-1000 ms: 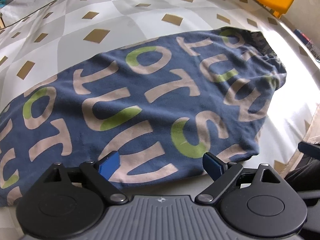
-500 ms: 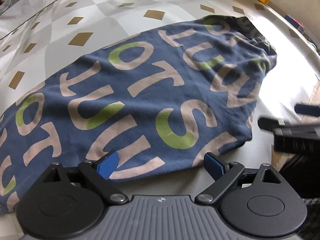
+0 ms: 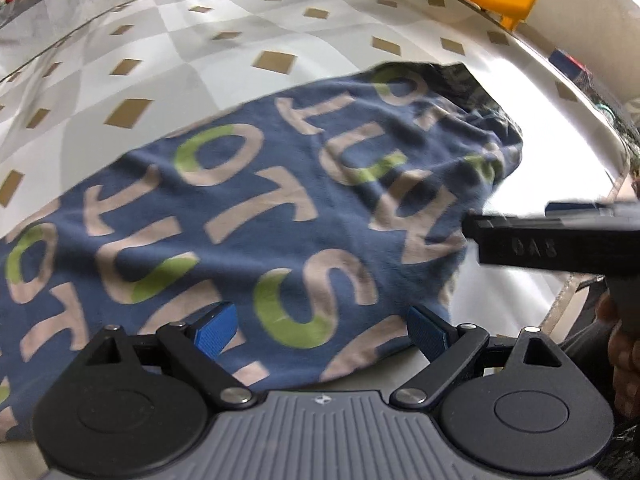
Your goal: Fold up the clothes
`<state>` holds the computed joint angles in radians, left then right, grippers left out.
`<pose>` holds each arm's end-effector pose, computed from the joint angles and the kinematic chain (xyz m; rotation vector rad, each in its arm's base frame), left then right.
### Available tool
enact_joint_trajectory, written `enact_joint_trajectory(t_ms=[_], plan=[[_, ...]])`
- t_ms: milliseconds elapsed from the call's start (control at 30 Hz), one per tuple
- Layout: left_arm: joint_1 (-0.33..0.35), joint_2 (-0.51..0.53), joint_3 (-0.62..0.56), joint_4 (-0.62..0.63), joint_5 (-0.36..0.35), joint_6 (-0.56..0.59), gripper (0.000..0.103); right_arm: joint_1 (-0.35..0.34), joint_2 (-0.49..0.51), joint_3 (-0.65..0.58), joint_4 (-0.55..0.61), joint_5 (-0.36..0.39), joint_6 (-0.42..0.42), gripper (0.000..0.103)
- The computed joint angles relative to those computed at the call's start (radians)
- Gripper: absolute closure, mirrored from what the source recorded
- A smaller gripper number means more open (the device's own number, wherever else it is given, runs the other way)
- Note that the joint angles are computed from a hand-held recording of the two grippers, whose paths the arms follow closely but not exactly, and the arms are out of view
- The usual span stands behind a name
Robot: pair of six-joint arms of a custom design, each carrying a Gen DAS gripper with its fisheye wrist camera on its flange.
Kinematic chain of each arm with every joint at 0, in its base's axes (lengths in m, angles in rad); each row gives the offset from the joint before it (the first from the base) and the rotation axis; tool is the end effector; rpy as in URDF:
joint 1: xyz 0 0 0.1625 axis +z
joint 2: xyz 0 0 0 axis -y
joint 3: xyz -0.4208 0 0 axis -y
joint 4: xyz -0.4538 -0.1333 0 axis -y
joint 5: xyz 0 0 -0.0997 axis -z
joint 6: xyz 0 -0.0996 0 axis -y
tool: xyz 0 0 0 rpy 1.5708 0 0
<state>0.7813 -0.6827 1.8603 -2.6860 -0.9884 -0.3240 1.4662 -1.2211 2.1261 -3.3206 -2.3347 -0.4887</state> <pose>-0.2898 -0.5523 -0.0804 0.6220 2.5186 -0.3421 0.0072 -0.5482 0.2278 0.0288 -2.1395 0.6578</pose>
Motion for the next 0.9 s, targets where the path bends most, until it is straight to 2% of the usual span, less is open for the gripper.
enact_joint_trajectory(t_ms=[100,200,367,533,633,767,900], plan=[[0.004,0.017,-0.020,0.039,-0.039,0.013,0.011,-0.006,0.029,-0.029,0.009,-0.012,-0.026,0.014],[-0.015,0.026,-0.012,0.053,-0.013,0.067,0.008,-0.023,0.048,-0.039,-0.008,-0.008,-0.034,0.013],[-0.017,0.015,0.004,0.041,-0.031,0.059,0.005,-0.035,0.055,-0.041,-0.043,-0.006,-0.013,0.011],[-0.007,-0.006,-0.001,0.058,-0.079,0.023,0.006,-0.032,0.000,-0.040,0.105,-0.002,0.125,0.012],[-0.011,-0.013,0.003,0.025,-0.081,0.027,0.006,-0.022,-0.008,-0.047,0.129,-0.017,0.122,0.012],[-0.009,-0.015,0.001,-0.010,-0.076,0.010,0.006,-0.019,-0.023,-0.071,0.188,0.004,0.121,0.012],[-0.005,-0.007,-0.009,-0.022,-0.060,-0.007,0.006,-0.019,-0.033,-0.107,0.233,0.033,0.084,0.012]])
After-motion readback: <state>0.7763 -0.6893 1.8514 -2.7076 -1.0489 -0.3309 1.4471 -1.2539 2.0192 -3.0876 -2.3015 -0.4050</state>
